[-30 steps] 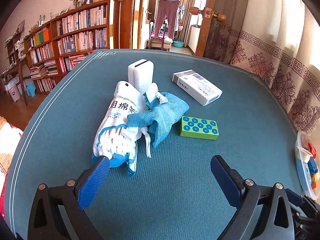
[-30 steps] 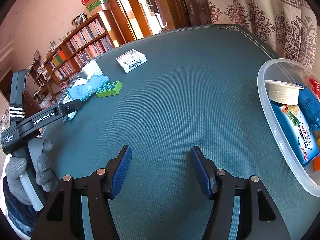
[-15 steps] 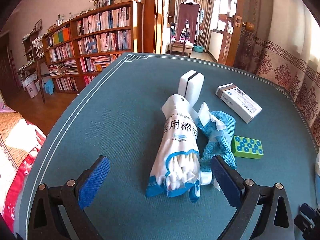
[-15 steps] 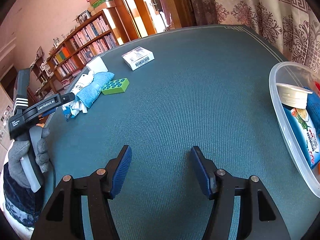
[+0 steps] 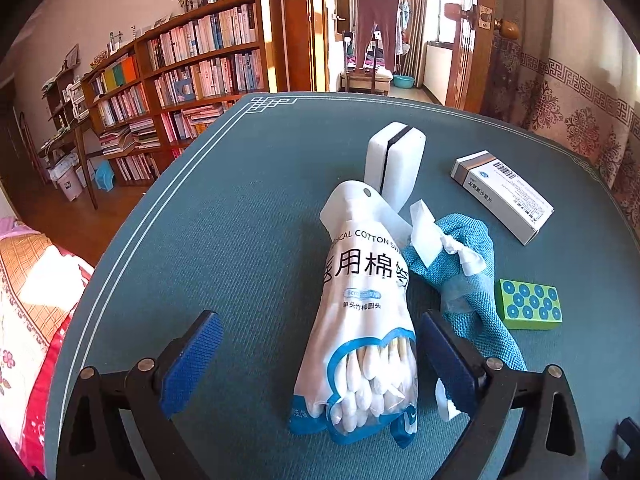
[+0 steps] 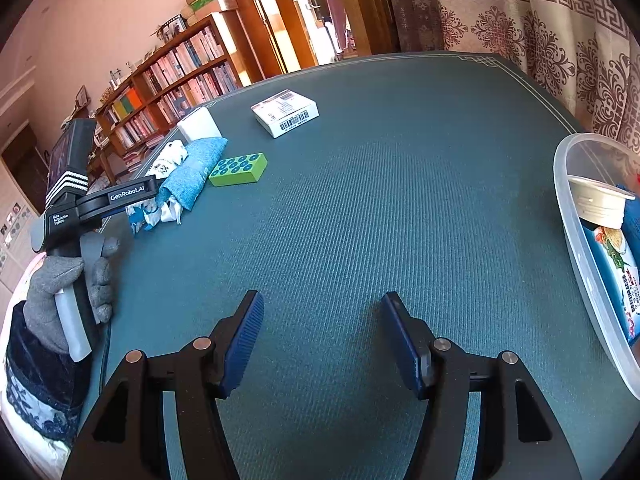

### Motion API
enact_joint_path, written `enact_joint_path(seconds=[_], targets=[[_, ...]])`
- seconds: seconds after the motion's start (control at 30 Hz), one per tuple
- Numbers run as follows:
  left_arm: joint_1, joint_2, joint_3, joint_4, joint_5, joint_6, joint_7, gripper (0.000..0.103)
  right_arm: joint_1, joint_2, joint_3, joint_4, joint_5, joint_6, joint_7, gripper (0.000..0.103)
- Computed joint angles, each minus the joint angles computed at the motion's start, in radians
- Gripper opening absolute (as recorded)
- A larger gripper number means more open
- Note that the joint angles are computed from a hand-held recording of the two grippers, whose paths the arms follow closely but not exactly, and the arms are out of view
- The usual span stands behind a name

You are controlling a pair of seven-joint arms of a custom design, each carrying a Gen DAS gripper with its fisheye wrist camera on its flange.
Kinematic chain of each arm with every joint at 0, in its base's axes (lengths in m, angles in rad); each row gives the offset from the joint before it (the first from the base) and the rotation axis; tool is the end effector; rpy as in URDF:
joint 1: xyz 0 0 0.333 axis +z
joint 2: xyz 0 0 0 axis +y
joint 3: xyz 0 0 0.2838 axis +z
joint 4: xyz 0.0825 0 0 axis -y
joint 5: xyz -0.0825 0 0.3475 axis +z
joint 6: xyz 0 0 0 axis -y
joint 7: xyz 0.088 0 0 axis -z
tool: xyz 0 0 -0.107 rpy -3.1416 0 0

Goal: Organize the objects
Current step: 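Grasp the white cotton-swab bag with the left gripper, then grasp the green dotted block with the right gripper while left holds the swab bag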

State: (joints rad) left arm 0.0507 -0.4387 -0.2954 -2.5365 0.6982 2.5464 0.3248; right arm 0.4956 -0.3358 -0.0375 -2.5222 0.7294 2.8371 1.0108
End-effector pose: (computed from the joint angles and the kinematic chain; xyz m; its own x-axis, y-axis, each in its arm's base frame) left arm 0.4072 -0.1139 0.4516 0.4814 -0.8760 -0.0292 -0.6628 -0.3421 -0.6661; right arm 0.4129 0.1644 0.4517 0.4489 -0.8560 -0.2564 -0.7477 -0.2027 -0.6324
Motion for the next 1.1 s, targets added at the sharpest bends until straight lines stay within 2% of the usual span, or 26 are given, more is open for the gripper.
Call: enact_joint_path(seconds=[0.07,0.17,0.27,0.53,0.73,0.87,1.1], targets=[[-0.007,0.007,0.017,-0.004,-0.013,0.025,0.024,0.082,0.001,0.007,0.005,0.008,-0.005,-0.003,0.001,0.062],[-0.011,-0.001,0.039,-0.028,-0.044,0.089,0.054,0.072,0.002,0.022,0.018,0.023,-0.019,-0.003,0.007,0.062],[-0.007,-0.003,0.047,-0.046,-0.080,0.145,0.088,0.054,0.007,0.043,0.031,0.045,-0.032,0.002,0.009,0.062],[0.038,-0.052,0.009,-0.085,-0.114,0.187,0.094,0.054,0.003,0.161,0.082,0.159,-0.083,0.031,0.034,0.062],[0.065,-0.110,-0.012,-0.119,-0.138,0.209,0.084,0.054,-0.025,0.271,0.137,0.268,-0.180,0.051,0.119,0.062],[0.071,-0.113,-0.027,-0.114,-0.161,0.176,0.089,0.054,-0.040,0.337,0.168,0.333,-0.271,0.057,0.196,0.062],[0.062,-0.096,-0.009,-0.120,-0.197,0.169,0.101,0.055,-0.049,0.435,0.197,0.446,-0.412,0.051,0.312,0.062]])
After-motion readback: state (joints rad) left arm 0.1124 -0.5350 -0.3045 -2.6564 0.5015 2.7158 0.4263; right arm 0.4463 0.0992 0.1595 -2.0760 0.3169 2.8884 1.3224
